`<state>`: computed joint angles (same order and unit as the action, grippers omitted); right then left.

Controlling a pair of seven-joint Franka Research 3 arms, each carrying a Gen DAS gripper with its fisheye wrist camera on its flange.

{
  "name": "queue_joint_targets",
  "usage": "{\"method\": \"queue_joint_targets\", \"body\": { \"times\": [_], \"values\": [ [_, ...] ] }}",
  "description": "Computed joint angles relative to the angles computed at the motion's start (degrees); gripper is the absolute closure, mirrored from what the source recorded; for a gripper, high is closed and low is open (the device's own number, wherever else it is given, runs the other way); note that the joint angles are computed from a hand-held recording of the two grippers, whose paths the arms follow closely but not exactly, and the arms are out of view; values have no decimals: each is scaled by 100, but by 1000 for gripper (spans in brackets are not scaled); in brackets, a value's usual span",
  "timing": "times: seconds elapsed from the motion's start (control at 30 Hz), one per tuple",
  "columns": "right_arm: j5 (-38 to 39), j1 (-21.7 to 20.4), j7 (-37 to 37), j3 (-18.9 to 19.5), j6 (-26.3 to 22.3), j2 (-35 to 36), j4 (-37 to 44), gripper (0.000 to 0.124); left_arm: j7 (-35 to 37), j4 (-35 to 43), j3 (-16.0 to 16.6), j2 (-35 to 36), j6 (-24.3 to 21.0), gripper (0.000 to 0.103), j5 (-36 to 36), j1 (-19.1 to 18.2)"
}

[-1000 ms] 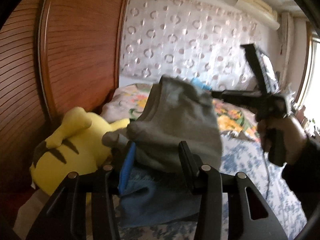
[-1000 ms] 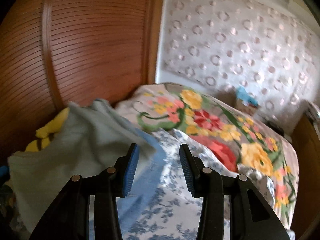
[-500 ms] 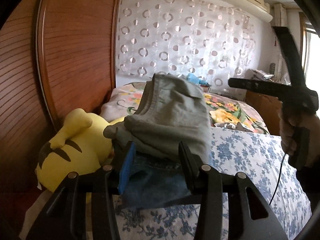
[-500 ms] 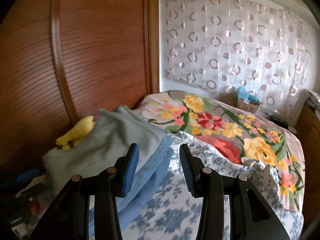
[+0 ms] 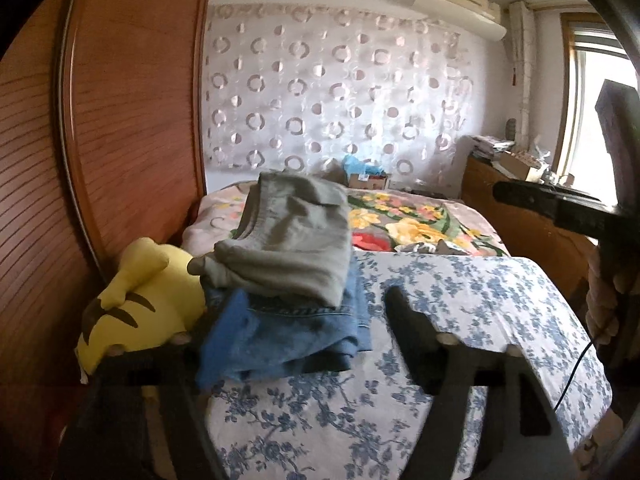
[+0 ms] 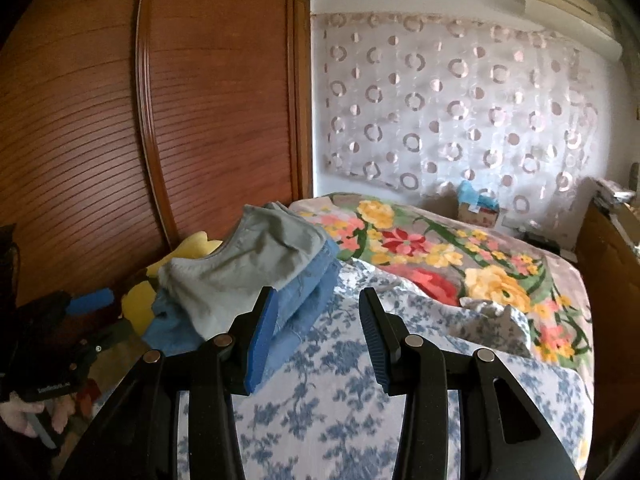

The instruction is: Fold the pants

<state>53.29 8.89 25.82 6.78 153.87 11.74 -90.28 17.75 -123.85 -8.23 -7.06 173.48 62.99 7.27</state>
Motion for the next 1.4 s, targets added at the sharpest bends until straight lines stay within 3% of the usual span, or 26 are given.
{"method": "queue_joint_targets", "body": {
  "times": [0.23,0.43,0.7,0.8,0.97,1.1,1.27,1.4],
  "values": [
    [889,-21,-724,-179,134,-879,-1119,80,-115,-133,-188,-334,96,14,211,42],
    [1470,196,-1185,-448,260,-1412,-1778,80,-378,-174,-392,-517,149,14,485,95],
    [2004,476,-1661,-747,549,-2184,-2708,76,-114,-382,-559,-764,2,14,154,-51],
    [2015,541,-1614,-816,665,-2330,-2883,75,42,-448,-551,-818,12,14,-165,-131],
    [2008,680,-1562,-907,921,-2720,-3322,75,-380,-555,-897,-1017,59,14,178,93],
    [2052,831,-1531,-993,1149,-3165,-3801,74,-233,-702,-893,-1097,44,14,-45,-95],
    [2059,1045,-1453,-1142,1348,-3678,-4341,57,-73,-883,-944,-1148,85,14,-349,-254],
    [1547,1021,-915,-1118,1418,-3852,-4557,53,57,-954,-1081,-1180,107,14,-524,-261]
  ]
}}
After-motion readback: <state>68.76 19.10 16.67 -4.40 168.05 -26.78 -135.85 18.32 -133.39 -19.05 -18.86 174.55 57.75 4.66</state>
